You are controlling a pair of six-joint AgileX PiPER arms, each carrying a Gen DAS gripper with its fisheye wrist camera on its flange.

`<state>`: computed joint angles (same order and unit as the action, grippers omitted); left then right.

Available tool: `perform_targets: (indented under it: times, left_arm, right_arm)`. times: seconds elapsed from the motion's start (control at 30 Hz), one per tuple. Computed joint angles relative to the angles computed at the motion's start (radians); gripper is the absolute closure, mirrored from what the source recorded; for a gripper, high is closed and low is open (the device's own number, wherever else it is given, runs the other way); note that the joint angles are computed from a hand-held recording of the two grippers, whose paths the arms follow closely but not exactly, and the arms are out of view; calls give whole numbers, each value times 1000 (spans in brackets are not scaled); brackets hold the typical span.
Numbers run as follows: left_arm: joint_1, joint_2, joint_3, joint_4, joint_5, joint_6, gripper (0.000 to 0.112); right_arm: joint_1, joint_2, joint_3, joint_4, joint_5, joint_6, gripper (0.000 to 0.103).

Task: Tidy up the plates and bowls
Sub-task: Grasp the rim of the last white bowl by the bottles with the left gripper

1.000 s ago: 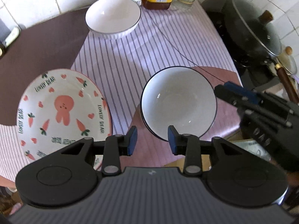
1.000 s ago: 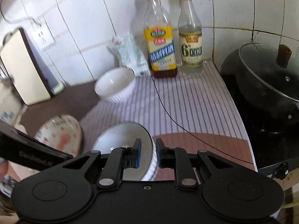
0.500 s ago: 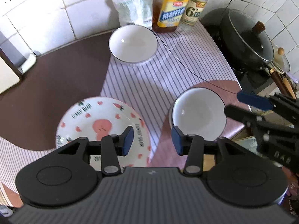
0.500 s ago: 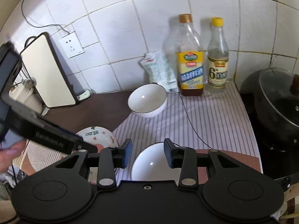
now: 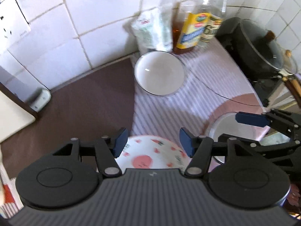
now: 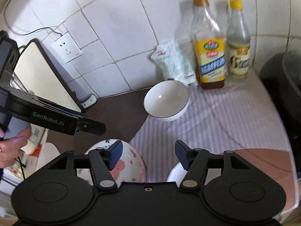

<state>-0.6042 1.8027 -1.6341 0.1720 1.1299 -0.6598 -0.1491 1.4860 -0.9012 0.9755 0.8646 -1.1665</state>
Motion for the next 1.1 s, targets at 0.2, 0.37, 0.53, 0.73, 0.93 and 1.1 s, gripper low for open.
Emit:
perform_targets:
  times: [0.2, 0.37, 0.53, 0.73, 0.93, 1.1]
  left_arm:
    - [131, 55, -15, -78, -80, 127, 52]
    - [197, 145, -66, -129, -163, 183, 52]
    - [246, 258, -131, -229, -236, 280, 51]
    - [265, 425, -330, -239, -149, 333, 51]
    - [245, 509, -427, -185, -116, 333, 57]
    - [275, 527, -458, -252, -79, 337, 102]
  right_arm:
    - [130, 131, -100, 13, -109, 181, 36]
    - [183, 277, -225, -67, -193, 394, 39]
    - [174, 413, -357, -99, -180, 556, 47]
    - [197, 522, -490, -239, -169, 859, 47]
    - [212, 627, -601, -284, -144, 962, 80]
    - [252, 598, -555, -370, -254, 971, 96]
